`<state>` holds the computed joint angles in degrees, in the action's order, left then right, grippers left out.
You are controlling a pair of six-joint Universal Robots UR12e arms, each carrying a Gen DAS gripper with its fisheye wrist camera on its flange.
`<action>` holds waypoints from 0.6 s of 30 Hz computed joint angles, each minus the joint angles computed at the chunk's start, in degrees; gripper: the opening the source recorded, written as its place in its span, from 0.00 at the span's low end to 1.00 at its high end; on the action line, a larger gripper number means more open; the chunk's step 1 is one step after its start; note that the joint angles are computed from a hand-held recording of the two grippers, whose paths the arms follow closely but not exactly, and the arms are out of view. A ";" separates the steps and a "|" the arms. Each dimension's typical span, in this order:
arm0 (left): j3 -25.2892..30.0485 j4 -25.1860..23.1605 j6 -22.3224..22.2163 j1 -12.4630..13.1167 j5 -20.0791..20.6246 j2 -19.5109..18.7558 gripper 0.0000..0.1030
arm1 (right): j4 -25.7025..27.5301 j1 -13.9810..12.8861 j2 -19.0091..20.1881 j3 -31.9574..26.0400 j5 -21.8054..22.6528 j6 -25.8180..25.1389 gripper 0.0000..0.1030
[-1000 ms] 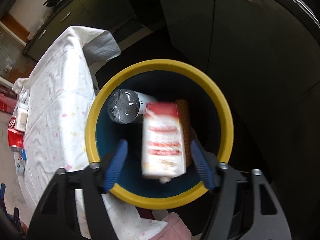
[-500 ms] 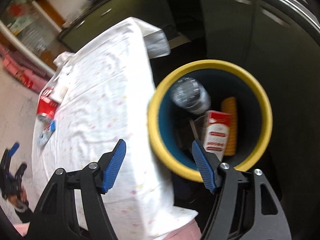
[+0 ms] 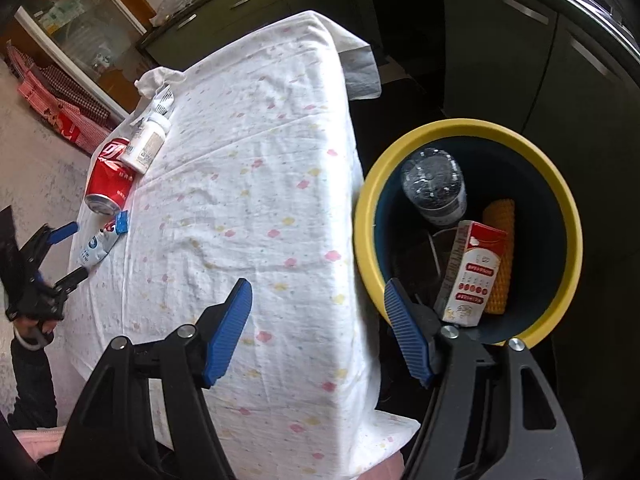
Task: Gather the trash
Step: 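Grasp the white toothpaste tube with the left gripper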
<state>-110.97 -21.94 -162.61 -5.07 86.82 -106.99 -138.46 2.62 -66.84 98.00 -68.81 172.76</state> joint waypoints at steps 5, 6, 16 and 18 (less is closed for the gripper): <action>0.88 -1.89 0.63 0.50 -0.02 -1.35 0.83 | 0.94 0.74 0.62 -1.04 -0.25 -0.18 0.64; 1.08 -2.15 0.60 0.55 -0.08 -1.50 0.83 | 1.12 0.85 0.72 -1.21 -0.24 -0.26 0.64; 1.86 -4.15 0.66 1.45 -0.99 -2.57 0.70 | 2.89 1.73 1.51 -2.30 -0.05 -1.09 0.64; 1.87 -4.21 0.71 1.61 -1.57 -2.64 0.69 | 3.00 1.70 1.53 -2.35 0.06 -1.02 0.64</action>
